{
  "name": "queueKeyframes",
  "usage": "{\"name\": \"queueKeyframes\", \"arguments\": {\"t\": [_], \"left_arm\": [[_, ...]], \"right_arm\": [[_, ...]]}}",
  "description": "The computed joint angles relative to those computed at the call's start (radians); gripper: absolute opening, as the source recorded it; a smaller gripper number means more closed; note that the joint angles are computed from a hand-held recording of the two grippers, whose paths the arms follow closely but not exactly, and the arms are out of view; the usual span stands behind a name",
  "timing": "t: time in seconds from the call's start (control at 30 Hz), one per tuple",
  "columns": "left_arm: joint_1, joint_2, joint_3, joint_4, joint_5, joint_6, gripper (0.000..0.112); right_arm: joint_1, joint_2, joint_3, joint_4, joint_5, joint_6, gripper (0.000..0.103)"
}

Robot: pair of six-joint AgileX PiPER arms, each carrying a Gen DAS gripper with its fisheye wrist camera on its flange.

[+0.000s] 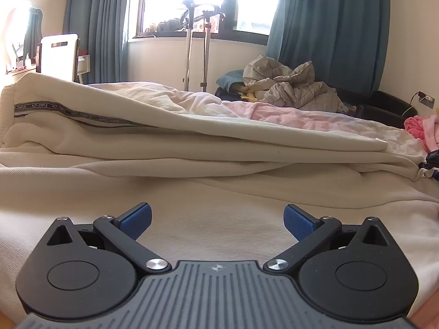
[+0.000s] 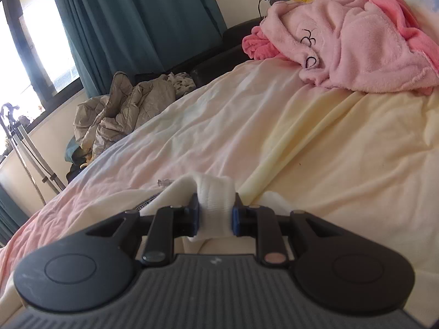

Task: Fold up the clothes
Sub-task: 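Pull the grasped waistband edge over the garment with the right tool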

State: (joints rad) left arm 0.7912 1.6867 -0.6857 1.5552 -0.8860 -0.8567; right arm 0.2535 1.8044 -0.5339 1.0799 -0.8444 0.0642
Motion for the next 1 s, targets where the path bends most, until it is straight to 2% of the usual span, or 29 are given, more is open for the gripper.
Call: {"name": "queueKeyframes", "arguments": {"t": [0.2,0.3,0.5,0.57,0.67,0.73,0.83,0.9,0.93,1.0], "left_arm": [[0.01,-0.003,0.008,0.01,-0.029,0.021,0.103],[0.015,0.0,0.006,0.02,-0.041,0.02,0.103],[0.031,0.019,-0.026,0.053,-0.055,-0.042,0.103],[0.025,0.026,-0.037,0.064,-0.046,-0.067,0.103],[0.009,0.028,-0.038,0.065,-0.024,-0.075,0.103],[0.002,0.024,-0.033,0.06,-0.018,-0.07,0.103],[-0.003,0.02,-0.019,0.042,-0.013,-0.034,0.103],[-0.006,0.016,-0.011,0.028,-0.006,-0.014,0.103],[-0.004,0.012,-0.009,0.029,-0.007,-0.014,0.103],[0.016,0.003,-0.007,0.043,-0.038,-0.028,0.103]], "right_arm": [[-0.016,-0.016,0.041,-0.09,-0.016,0.121,0.024],[0.012,-0.056,0.041,-0.04,-0.041,0.064,0.023],[0.061,-0.1,0.041,0.05,-0.148,-0.001,0.023],[0.034,-0.081,0.039,0.045,-0.11,0.008,0.023],[-0.035,-0.021,0.028,-0.004,0.023,0.054,0.023],[-0.026,-0.005,0.021,0.005,0.022,0.035,0.024],[-0.004,-0.032,-0.005,0.069,0.052,-0.049,0.033],[0.022,-0.051,-0.007,0.103,0.056,-0.071,0.047],[0.055,-0.057,-0.01,0.161,0.042,-0.107,0.055],[0.124,-0.064,-0.025,0.29,0.013,-0.196,0.06]]}}
